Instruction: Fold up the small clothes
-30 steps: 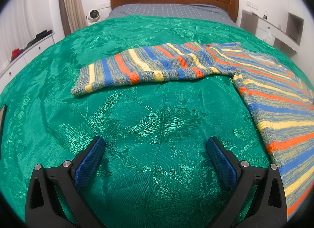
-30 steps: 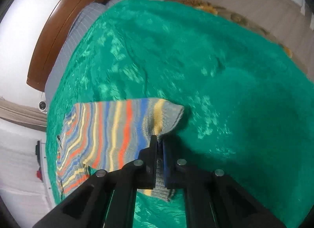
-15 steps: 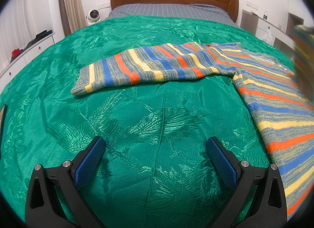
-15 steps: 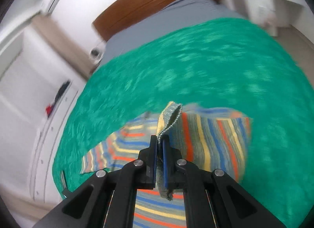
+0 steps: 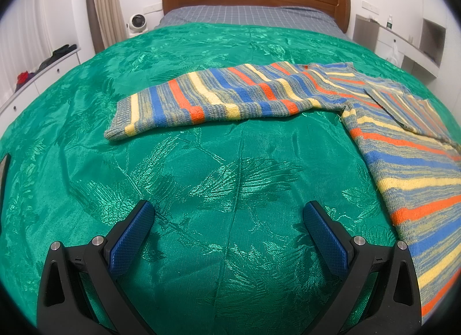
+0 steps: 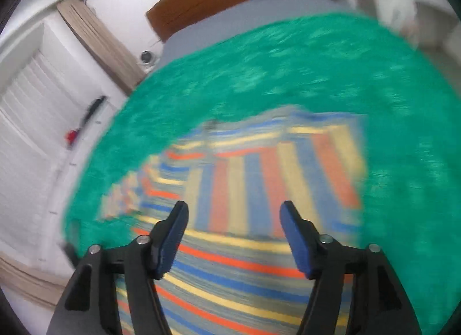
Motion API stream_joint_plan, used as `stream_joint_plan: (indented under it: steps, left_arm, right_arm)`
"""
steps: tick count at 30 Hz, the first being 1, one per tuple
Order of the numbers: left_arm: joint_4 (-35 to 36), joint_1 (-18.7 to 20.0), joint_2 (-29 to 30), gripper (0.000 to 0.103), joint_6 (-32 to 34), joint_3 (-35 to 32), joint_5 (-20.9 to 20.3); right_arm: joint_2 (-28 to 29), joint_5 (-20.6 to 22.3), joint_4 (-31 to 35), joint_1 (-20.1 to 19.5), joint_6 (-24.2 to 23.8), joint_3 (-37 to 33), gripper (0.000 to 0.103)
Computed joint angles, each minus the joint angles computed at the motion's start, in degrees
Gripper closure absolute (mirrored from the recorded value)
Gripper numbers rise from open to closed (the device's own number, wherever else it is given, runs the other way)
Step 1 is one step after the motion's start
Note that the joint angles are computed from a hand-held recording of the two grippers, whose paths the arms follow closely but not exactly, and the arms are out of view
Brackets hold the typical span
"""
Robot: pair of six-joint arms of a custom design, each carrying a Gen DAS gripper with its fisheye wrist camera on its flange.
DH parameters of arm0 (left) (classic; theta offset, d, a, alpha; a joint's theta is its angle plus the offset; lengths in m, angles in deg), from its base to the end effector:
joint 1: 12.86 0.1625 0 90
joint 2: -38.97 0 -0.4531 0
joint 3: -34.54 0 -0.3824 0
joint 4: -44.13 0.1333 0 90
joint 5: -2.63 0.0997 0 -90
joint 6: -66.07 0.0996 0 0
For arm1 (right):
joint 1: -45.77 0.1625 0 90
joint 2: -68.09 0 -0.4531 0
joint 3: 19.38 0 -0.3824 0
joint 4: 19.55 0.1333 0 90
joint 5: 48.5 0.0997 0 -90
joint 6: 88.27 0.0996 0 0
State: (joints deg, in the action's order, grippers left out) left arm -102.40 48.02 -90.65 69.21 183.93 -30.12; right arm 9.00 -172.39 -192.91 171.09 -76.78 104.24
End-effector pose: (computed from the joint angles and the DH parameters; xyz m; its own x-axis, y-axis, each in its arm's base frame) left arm 0.1006 -0.2655 0.3987 -0.6951 -0.1379 -0.7056 0.4286 0.7085 -0.5607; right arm 0.3631 -0.3779 0.1599 -0.8747 -0.1726 0.4529 -0.3806 0.8231 -0.4214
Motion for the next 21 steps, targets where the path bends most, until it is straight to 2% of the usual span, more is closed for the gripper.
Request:
stream_joint_plan:
  steps: [6, 8, 10, 14, 18, 21]
  left_arm:
    - [0.0, 0.0, 0.0, 0.0, 0.0, 0.0, 0.0]
    - [0.0, 0.0, 0.0, 0.0, 0.0, 0.0, 0.0]
    - [0.0, 0.0, 0.0, 0.0, 0.0, 0.0, 0.0]
    - [0.0, 0.0, 0.0, 0.0, 0.0, 0.0, 0.0]
    - [0.0, 0.0, 0.0, 0.0, 0.0, 0.0, 0.0]
    - [0.0, 0.0, 0.0, 0.0, 0.0, 0.0, 0.0]
  right_arm:
    - [-7.5, -14.6, -10.6, 0.2, -2.5, 13.9, 0.036]
    - [-9.2, -17.1, -13.7, -0.2, -2.5, 17.2, 0.035]
    - [-10.3, -18.7, -16.8, -1.2, -0.9, 20.4, 0.034]
    - [-10.7, -20.0, -23.1, -3.9, -0.8, 25.2, 0.034]
    - [-9.4, -17.6, -31.8, -6.3, -3.0, 28.4, 0.033]
    - [-8.4, -17.1, -34.2, -6.4, -4.3, 28.7, 0.03]
